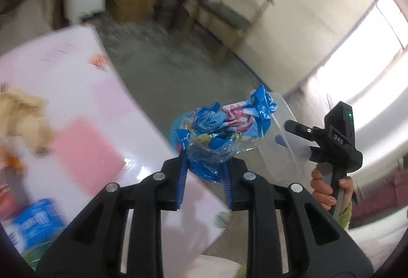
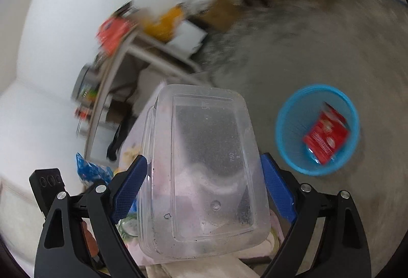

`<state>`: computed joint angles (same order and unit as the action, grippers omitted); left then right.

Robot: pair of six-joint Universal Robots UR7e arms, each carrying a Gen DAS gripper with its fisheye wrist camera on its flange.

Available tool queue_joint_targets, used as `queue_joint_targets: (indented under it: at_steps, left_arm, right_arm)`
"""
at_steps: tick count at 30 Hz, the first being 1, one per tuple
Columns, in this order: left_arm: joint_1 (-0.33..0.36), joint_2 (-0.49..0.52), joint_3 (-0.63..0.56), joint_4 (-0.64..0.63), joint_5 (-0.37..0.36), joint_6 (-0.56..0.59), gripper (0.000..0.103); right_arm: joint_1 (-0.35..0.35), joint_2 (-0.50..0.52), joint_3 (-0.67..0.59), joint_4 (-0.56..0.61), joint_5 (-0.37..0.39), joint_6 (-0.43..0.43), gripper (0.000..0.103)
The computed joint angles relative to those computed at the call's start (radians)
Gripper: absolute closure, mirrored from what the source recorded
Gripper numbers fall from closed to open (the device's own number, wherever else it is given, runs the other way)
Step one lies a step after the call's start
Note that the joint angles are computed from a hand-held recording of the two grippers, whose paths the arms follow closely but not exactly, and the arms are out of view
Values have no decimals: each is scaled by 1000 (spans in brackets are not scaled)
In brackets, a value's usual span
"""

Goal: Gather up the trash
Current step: 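Carry the box and wrapper with both grippers over the blue wastebasket, then open both grippers over the blue wastebasket to drop the items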

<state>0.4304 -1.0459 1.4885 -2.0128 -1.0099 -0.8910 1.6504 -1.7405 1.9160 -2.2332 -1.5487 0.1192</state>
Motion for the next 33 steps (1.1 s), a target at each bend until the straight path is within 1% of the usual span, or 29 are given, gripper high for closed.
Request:
queue_joint_targets:
  at_steps: [4, 5, 6, 8, 9, 12, 13, 14, 16, 19, 21, 22, 23, 25, 27, 29, 30, 33]
  left_arm:
    - [79, 199, -179, 65, -124, 56, 80]
    - [95, 232, -211, 91, -143, 56, 80]
    - [119, 286, -266, 133, -174, 53, 79]
    - [150, 359, -344, 204, -196, 54, 79]
    - [166, 408, -400, 263, -196, 47, 79]
    - [198, 508, -510, 361, -206, 34, 78]
    - [205, 529, -534, 382, -202, 32, 71]
    - [211, 552, -560, 398, -203, 35, 68]
    - [222, 595, -614, 429, -187, 41, 55]
    - [230, 611, -631, 434, -173, 38, 48]
    - [227, 599, -609, 431, -172, 24, 48]
    - [230, 598, -617, 438, -169, 21, 48]
    - [228, 581, -602, 434, -164, 15, 48]
    - [227, 566, -595, 428, -142, 14, 48]
    - [210, 520, -553, 415, -105, 4, 47]
    - [197, 480, -520, 404, -75, -4, 46]
    - [187, 452, -494, 392, -59, -7, 44]
    - [147, 347, -397, 371, 6, -34, 43]
  right_arm:
    - [-174, -62, 65, 3, 69, 47, 16]
    - [-211, -69, 78, 2, 83, 52, 16]
    - [-247, -73, 90, -1, 96, 53, 16]
    - [-296, -75, 109, -7, 114, 61, 16]
    - [-312, -74, 115, -11, 122, 65, 16]
    - [-369, -60, 126, -20, 140, 64, 16]
    - [-372, -53, 127, -24, 141, 71, 16]
    - [-387, -50, 128, -20, 148, 66, 16]
    - [-404, -28, 122, -19, 153, 58, 16]
    - [-399, 24, 104, -28, 134, 56, 16]
    - [-389, 64, 81, -27, 117, 49, 16]
    - [-380, 88, 63, -23, 106, 48, 16]
    - [-367, 115, 46, -25, 86, 46, 16]
    - [-336, 167, 10, -27, 36, 39, 16]
    - [-302, 225, -28, -33, -13, 26, 16]
    - [-259, 305, -72, -54, -97, 24, 16]
    - [-251, 329, -84, -60, -120, 24, 15]
    - [-218, 437, -128, -77, -246, 34, 15]
